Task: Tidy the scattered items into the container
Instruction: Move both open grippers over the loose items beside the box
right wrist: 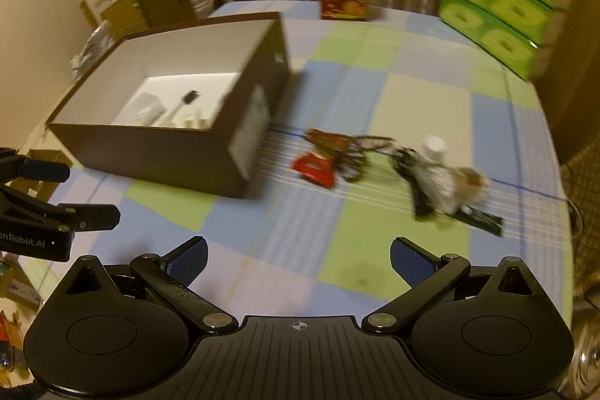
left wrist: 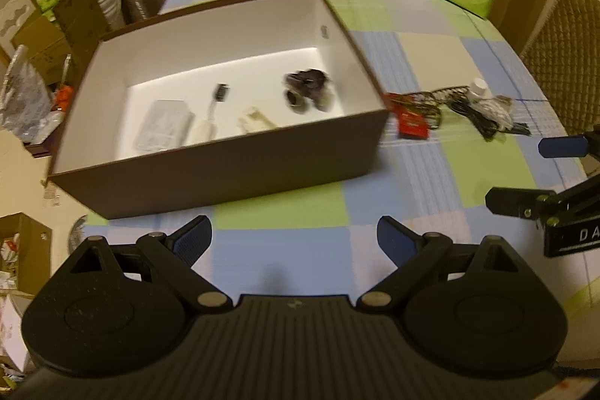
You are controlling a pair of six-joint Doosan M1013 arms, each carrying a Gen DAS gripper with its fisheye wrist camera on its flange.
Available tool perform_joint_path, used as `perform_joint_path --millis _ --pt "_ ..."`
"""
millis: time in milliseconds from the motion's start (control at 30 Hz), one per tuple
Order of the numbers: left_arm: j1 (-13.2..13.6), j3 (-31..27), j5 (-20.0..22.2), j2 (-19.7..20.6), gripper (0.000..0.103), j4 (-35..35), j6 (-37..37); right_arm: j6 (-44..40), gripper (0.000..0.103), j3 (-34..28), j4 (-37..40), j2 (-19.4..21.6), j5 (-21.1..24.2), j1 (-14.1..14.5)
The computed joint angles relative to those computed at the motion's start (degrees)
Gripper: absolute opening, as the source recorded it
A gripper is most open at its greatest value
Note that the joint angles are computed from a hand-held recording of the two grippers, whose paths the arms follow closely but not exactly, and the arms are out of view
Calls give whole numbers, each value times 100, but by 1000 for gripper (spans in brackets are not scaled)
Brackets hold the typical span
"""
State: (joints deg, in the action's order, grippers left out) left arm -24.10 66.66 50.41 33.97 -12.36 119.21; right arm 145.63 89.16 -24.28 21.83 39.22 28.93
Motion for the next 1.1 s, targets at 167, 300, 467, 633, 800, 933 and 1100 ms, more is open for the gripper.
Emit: perform_joint_path --millis 167,300,467,633,800,933,1100 --pt "-172 81 2 0 93 -121 92 333 101 312 -112 -229 69 -98" --pt "-291 60 99 50 93 -251 169 516 101 518 -296 -366 126 -170" --pt "-417 56 147 105 93 -475 450 685 101 804 -472 -516 96 -285" --pt "-511 28 117 177 93 -820 988 746 101 1058 -624 -608 -25 -430" --pt "-625 -140 92 314 92 -954 1478 737 101 1247 -617 -663 -230 -616" --pt "-675 -430 212 498 91 -1123 1945 629 101 1355 -545 -667 -401 -768" --pt "-712 -971 543 815 85 -1294 2858 105 101 1417 -282 -624 -582 -998"
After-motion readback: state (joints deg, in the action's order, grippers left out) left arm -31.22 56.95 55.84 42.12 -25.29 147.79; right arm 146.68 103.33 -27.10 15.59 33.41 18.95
